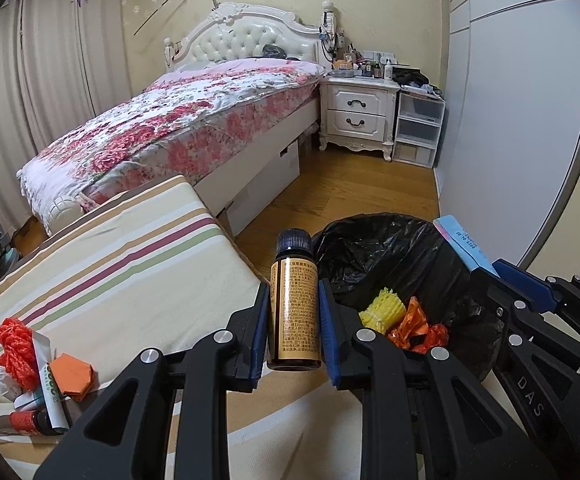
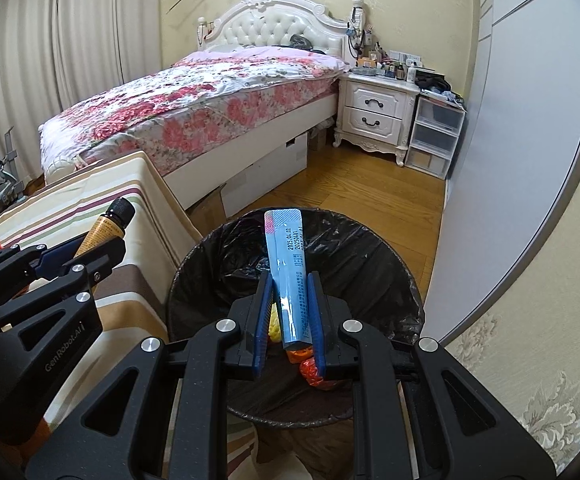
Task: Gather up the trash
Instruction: 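Carry the gold bottle and blue box over the bin and open both tools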
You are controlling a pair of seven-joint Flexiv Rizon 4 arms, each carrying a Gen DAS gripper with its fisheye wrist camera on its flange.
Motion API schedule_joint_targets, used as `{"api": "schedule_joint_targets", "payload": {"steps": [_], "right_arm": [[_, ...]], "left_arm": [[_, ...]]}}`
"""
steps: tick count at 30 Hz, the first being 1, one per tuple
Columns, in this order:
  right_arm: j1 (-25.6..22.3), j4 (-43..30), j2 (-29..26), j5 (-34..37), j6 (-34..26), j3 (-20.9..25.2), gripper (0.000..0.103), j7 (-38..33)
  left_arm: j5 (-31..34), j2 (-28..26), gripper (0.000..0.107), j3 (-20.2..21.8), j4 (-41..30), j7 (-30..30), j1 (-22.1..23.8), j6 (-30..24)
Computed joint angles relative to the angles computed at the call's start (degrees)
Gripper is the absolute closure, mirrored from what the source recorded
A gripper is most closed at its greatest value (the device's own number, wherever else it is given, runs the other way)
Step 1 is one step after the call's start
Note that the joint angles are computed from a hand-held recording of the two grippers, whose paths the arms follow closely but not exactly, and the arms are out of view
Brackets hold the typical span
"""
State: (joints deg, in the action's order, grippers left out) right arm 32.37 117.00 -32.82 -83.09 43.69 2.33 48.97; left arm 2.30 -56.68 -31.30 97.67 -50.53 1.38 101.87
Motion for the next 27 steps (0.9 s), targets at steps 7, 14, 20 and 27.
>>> {"api": "schedule_joint_targets", "payload": {"steps": [7, 14, 20, 27], "right_arm": [[-0.96, 0.22, -0.44, -0.48, 0.95, -0.46, 0.085, 1.0], [-1.36, 0.7, -0.54, -0.86, 0.78, -0.54, 0.07, 2.32], [-1.24, 1.15, -0.27, -0.07, -0.26, -0.34, 0.069, 2.88], [-1.14, 1.63, 0.15, 0.57, -1.15, -0.08, 0.061, 3.48]], "left_arm": [[-1.25, -0.58, 0.082, 2.22, -2.58, 0.16, -3.22, -1.29], [-2.29, -1.01, 0.048, 4.55, -3.83, 0.17, -5.48, -0.38], [-2.66, -0.8, 0.036, 6.41, -4.25, -0.83, -6.57, -0.09], [-2.82, -0.15, 0.033, 6.61, -3.93, -1.62, -6.14, -0.14]]}}
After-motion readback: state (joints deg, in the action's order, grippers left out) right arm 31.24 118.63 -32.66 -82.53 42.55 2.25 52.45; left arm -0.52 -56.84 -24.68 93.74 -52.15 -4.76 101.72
